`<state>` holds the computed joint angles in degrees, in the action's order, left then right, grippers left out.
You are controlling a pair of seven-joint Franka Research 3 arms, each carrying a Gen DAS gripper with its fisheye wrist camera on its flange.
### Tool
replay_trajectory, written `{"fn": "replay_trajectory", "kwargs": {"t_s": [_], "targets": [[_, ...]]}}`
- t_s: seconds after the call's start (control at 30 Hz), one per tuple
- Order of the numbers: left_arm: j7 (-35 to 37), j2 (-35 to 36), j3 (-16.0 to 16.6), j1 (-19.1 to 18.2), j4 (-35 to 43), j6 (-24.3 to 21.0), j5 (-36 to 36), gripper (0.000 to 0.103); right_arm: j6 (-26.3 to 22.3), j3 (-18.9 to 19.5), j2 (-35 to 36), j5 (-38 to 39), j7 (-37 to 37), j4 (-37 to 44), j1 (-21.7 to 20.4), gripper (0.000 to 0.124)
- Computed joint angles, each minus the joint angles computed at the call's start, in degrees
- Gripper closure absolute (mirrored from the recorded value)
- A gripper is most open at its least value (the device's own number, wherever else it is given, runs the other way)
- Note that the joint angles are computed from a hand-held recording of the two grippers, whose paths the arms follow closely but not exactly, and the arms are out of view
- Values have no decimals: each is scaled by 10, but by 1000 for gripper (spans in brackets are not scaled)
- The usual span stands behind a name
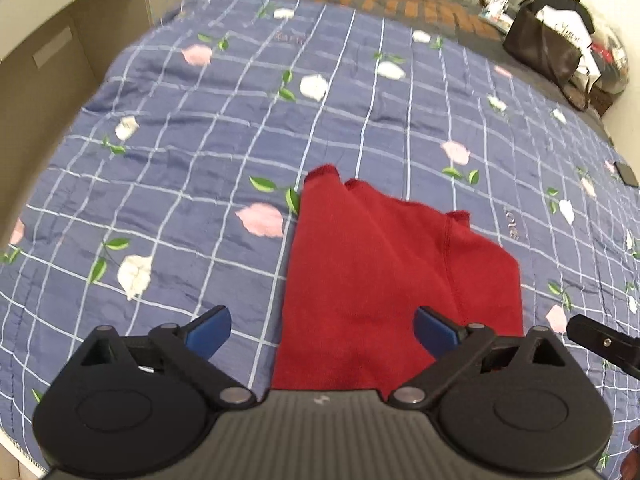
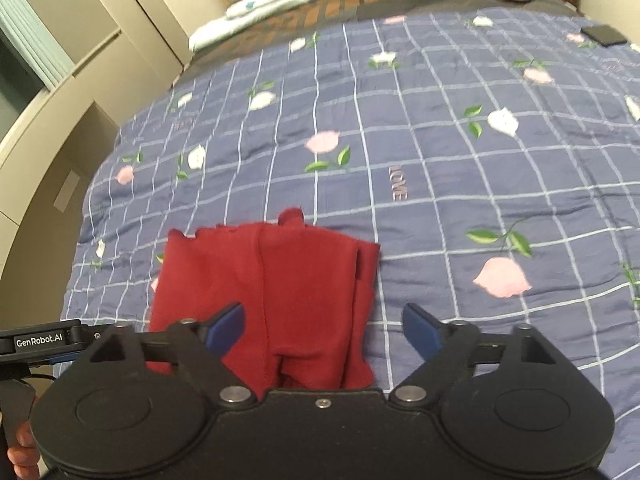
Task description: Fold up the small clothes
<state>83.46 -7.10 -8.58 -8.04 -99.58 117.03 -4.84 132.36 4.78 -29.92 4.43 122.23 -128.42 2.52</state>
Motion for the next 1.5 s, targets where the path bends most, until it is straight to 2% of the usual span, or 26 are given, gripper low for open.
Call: {"fn": "replay_trajectory", "kwargs": {"t_s": [0.17, 0.4, 0.53, 0.73, 1.07, 1.23, 1.5], "targets": [[-8, -65, 3, -1, -64, 49, 12, 1, 4, 18, -39, -22, 19, -14, -7, 24], [-18, -176, 14, -12, -147, 71, 36, 1, 13, 44, -114, -42, 27, -45, -3, 22], [-12, -250, 29, -25, -199, 79, 32, 1, 2, 64, -171, -52, 25, -60, 0, 22], [6, -358, 51, -45, -265, 53, 30, 1, -45, 94, -254, -51, 43, -72, 5, 22], [31, -486, 70, -59, -304, -44, 46, 0, -157, 139, -347, -31, 72, -61, 31, 22], [51, -517, 82, -62, -318, -69, 50, 0, -198, 155, -371, -16, 83, -53, 44, 22], [98, -522, 110, -60, -324, -87, 46, 0, -251, 184, -382, 1, 108, -45, 55, 22]]}}
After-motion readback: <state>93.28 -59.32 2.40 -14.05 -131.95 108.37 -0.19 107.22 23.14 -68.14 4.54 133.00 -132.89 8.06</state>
